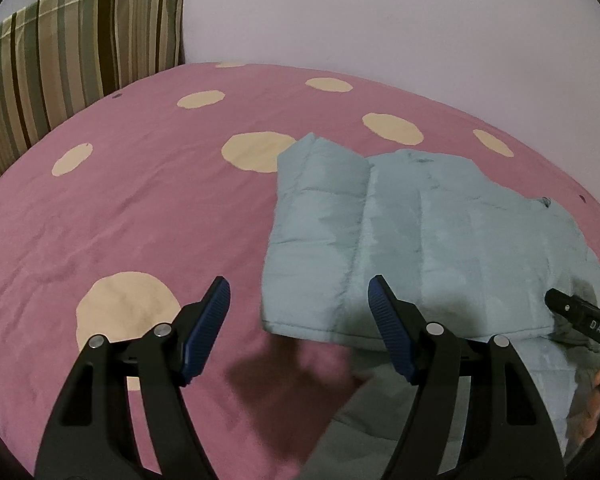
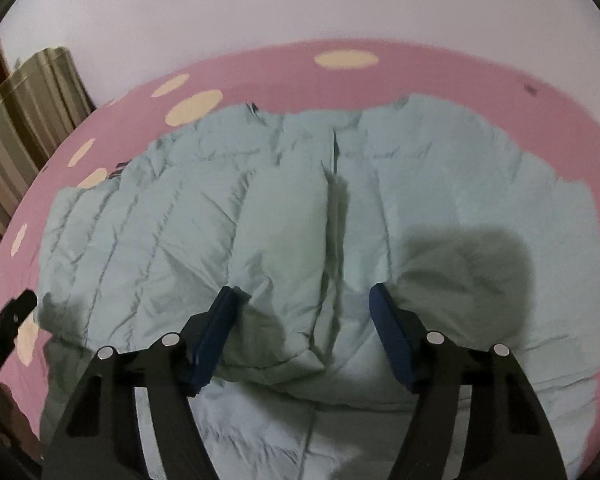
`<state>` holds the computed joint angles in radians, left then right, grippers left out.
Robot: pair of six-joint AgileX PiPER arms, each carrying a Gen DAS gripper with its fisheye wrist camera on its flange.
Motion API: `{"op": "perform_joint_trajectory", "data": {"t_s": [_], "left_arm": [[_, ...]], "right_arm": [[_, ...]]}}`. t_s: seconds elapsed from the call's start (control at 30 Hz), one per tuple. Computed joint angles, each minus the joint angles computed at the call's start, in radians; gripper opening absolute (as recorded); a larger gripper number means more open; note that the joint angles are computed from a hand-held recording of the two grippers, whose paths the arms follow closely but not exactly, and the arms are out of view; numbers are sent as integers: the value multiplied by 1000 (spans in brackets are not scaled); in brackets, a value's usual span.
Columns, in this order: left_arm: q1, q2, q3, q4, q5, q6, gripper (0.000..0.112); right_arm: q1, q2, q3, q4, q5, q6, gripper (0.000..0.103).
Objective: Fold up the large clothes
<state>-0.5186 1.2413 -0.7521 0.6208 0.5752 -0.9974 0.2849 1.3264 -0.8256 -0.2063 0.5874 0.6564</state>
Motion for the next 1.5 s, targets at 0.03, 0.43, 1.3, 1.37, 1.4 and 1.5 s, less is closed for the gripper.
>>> {"op": "perform_joint_trajectory", "data": {"t_s": [0.03,0.43,1.3,1.37,1.4,1.5], "left_arm": [[13,4,2,-13,-12,14,71],[-40,56,-57,1,-12,-1,72],[-218,423,-361,-27,110,-2,78],[-219,380,-358,-53,125,20,78],[-218,343,-349,-48,117,11,78],[-230,327,-379,34,121,-44,78]], "right_arm": [[6,12,-4,-5,-3,15,44],[-26,-192,58,-157,88,40,7],[-805,-249,225,388,17,-865,10],[-838,-305,209,417,63,-906,10],[-856,-337,197,439,84,-929,13],[-847,-375,158,455,90,-916,60]]}}
